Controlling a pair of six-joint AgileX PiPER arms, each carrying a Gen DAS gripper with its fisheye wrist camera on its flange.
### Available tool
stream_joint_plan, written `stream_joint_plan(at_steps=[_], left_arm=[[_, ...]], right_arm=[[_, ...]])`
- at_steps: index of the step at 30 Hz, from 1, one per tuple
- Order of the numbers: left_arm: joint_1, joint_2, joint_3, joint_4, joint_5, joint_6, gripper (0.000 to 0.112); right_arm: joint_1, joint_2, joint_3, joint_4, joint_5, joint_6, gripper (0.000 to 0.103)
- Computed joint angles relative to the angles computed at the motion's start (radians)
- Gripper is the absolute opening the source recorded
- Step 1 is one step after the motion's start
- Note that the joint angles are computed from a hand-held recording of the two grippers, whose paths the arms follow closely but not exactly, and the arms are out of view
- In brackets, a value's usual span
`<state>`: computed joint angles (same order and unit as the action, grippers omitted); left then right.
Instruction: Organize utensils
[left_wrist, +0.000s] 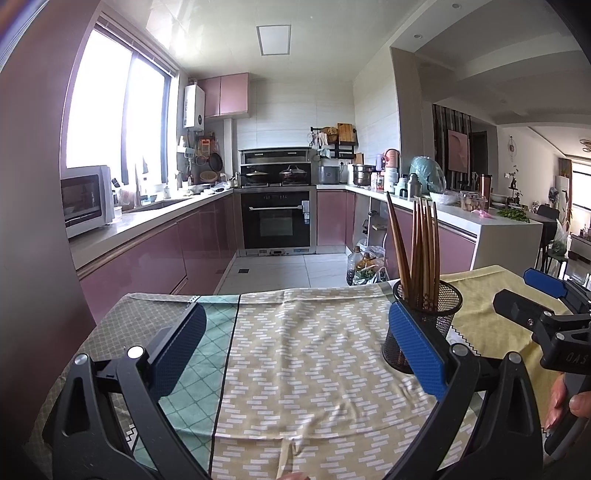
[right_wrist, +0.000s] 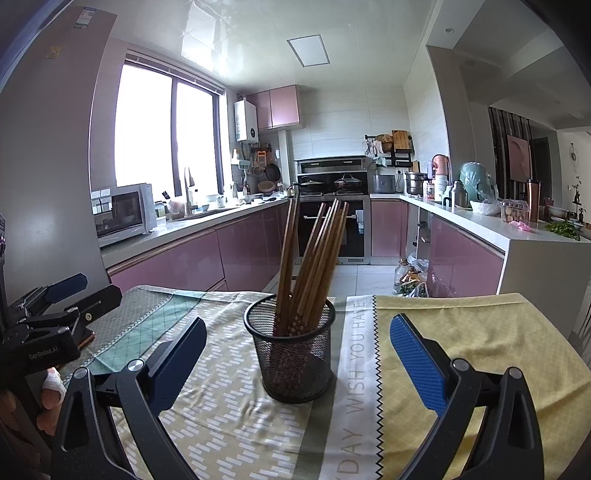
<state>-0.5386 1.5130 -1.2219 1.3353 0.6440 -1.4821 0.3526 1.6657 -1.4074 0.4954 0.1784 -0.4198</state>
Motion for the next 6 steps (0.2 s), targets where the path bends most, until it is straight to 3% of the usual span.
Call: stream_joint_plan(at_steps=[2, 6], left_arm=[[0.020, 0.009, -0.013, -0.054, -0.005, 0.041, 0.097], [0.081, 0.029, -0.035, -0.199, -0.041, 0.165, 0.097]], right_arm=[[-0.038, 0.024, -0.027, -0.053, 0.053, 0.055, 0.096], [-0.120, 0.146, -0.191, -0.326, 0.273, 0.315, 0.096]])
